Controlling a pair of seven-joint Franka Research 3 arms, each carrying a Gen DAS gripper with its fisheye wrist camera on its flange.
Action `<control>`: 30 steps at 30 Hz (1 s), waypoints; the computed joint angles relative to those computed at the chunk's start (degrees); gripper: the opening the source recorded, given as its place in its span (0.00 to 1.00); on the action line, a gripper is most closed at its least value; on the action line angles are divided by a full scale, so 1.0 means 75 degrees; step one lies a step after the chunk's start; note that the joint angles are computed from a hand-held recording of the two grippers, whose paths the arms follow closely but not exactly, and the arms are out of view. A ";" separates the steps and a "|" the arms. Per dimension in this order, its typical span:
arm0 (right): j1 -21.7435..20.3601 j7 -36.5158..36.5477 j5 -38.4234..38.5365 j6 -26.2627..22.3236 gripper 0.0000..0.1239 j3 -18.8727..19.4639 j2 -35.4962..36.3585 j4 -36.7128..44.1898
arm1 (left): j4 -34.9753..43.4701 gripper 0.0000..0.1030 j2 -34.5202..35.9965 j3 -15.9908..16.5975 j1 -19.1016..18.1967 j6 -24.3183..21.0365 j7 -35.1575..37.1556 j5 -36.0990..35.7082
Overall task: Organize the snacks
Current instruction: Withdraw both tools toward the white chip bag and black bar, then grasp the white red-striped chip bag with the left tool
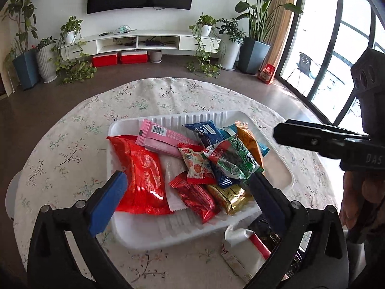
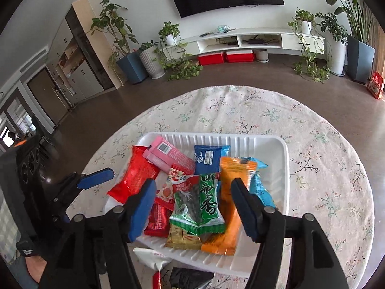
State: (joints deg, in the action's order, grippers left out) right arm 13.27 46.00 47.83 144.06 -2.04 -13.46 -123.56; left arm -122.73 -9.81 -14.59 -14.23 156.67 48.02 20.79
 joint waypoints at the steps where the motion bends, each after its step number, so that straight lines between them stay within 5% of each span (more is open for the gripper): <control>1: 0.0000 -0.0174 0.0192 0.0053 0.61 -0.0077 -0.0278 -0.0228 | -0.0101 1.00 -0.0176 -0.0099 0.0035 -0.0132 -0.0280 0.0169; 8: -0.0094 -0.0434 0.0584 0.0236 0.66 -0.0512 -0.2223 -0.2102 | -0.0913 1.00 -0.1070 -0.0518 -0.0466 -0.0633 -0.1402 -0.0093; 17: -0.0235 0.0161 0.0211 0.0011 0.66 -0.0838 -0.4081 -0.4045 | -0.0894 1.00 -0.0889 -0.0858 -0.0887 -0.1254 -0.2159 0.0030; 30: -0.0281 0.0237 0.0024 -0.0284 0.66 -0.1059 -0.4802 -0.4741 | -0.0507 1.00 -0.0032 -0.0563 -0.1056 -0.1605 -0.1959 -0.0244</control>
